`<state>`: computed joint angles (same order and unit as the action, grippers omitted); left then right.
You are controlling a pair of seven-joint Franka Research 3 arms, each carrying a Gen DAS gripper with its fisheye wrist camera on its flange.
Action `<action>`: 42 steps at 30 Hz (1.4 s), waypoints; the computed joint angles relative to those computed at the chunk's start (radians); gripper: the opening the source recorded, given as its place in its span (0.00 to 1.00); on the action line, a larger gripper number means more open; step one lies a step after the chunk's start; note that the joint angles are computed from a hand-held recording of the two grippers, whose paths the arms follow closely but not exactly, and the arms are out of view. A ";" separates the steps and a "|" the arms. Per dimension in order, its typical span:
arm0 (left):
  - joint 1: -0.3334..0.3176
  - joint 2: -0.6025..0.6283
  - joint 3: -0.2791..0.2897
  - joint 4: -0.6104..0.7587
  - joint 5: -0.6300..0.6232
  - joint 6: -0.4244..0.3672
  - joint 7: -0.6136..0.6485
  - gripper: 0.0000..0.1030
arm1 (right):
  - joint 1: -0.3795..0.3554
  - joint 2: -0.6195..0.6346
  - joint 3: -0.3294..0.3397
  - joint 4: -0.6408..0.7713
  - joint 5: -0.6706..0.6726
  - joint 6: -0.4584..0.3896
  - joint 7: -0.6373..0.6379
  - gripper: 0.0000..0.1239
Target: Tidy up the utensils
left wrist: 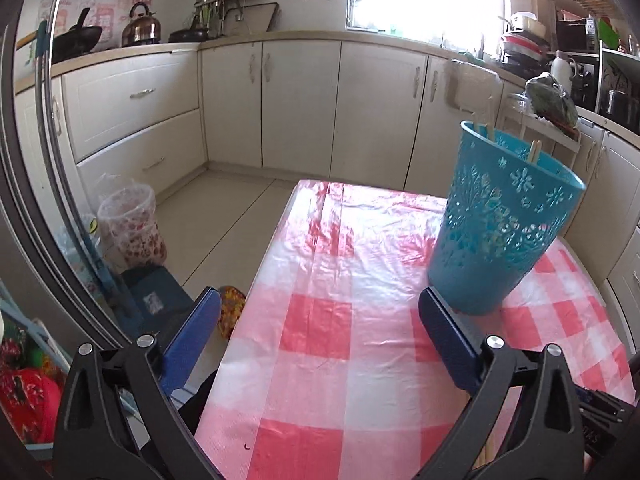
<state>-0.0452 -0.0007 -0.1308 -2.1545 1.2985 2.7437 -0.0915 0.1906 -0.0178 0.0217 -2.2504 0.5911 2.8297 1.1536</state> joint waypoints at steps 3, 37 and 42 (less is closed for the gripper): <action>0.002 0.010 0.003 -0.012 -0.016 0.020 0.014 0.92 | -0.001 -0.002 0.006 -0.013 -0.140 0.026 0.099 0.24; 0.000 0.052 0.031 -0.021 -0.217 0.095 0.179 0.92 | -0.001 -0.001 0.009 0.048 -0.585 -0.144 0.156 0.06; 0.001 0.052 0.031 -0.022 -0.231 0.095 0.193 0.92 | -0.001 -0.002 0.012 0.038 -0.641 -0.119 0.222 0.06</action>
<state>-0.0444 0.0511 -0.0997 -2.1768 1.0679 2.8387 0.1014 0.1897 -0.0202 0.0337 -2.2128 -0.0497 2.7106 1.3758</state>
